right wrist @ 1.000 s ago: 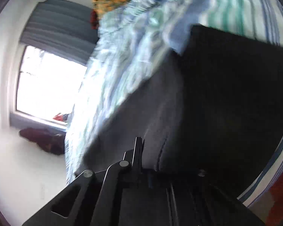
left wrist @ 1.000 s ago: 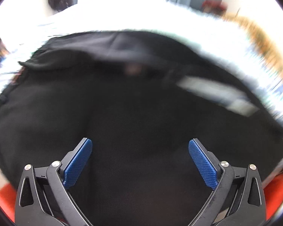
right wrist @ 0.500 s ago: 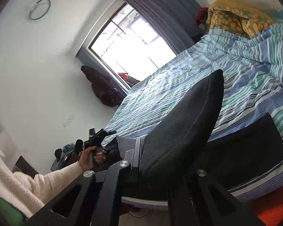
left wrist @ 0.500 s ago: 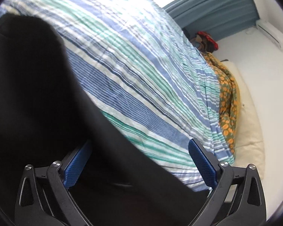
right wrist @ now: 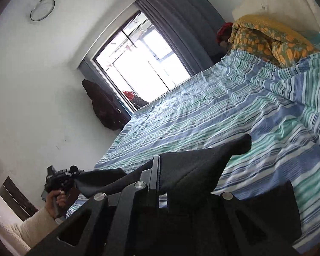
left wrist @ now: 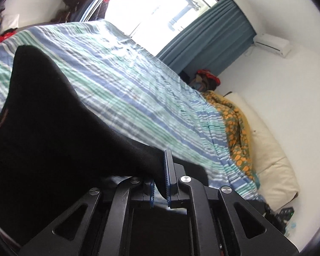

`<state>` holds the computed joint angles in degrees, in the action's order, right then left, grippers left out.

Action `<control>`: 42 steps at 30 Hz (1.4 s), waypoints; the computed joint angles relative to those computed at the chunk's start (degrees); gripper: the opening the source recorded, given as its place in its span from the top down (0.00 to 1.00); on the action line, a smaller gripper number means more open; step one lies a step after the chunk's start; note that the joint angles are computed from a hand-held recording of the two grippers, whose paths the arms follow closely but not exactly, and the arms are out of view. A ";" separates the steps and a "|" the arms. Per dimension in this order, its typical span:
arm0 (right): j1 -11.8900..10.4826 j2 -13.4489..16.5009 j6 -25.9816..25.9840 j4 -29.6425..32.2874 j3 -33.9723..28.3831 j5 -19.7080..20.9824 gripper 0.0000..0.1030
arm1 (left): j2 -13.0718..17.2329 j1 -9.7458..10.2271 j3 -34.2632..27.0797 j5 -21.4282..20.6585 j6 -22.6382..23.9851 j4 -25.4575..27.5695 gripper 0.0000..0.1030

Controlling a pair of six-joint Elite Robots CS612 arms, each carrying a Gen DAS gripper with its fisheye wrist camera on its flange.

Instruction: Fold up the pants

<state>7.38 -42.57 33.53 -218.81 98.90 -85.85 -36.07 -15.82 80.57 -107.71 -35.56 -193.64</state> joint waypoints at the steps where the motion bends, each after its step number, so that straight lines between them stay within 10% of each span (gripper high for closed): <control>1: -0.41 -0.27 -0.05 2.93 0.37 0.24 0.95 | -0.57 -0.32 2.46 0.33 0.18 0.37 0.93; 8: -1.22 1.62 2.99 29.78 2.18 -5.10 0.95 | 1.78 -3.10 7.90 0.29 2.75 11.77 0.95; 17: -2.41 2.66 13.98 12.74 8.11 -4.62 0.51 | 1.78 -3.63 7.32 0.07 3.94 12.01 0.95; 20: -3.15 3.01 16.49 10.60 9.03 -3.81 0.68 | 1.01 -3.62 9.27 0.43 4.34 10.40 0.95; 21: -3.16 2.84 16.18 11.75 8.94 -3.88 0.95 | 0.91 -3.78 9.38 0.65 4.60 10.32 0.94; 27: -1.22 0.53 15.07 14.32 10.34 -12.72 0.95 | -1.09 -4.98 10.92 1.56 10.37 12.78 0.95; 42: -0.58 -0.61 16.69 26.10 8.84 -15.87 0.92 | -2.22 -5.50 11.66 4.44 11.61 19.03 0.87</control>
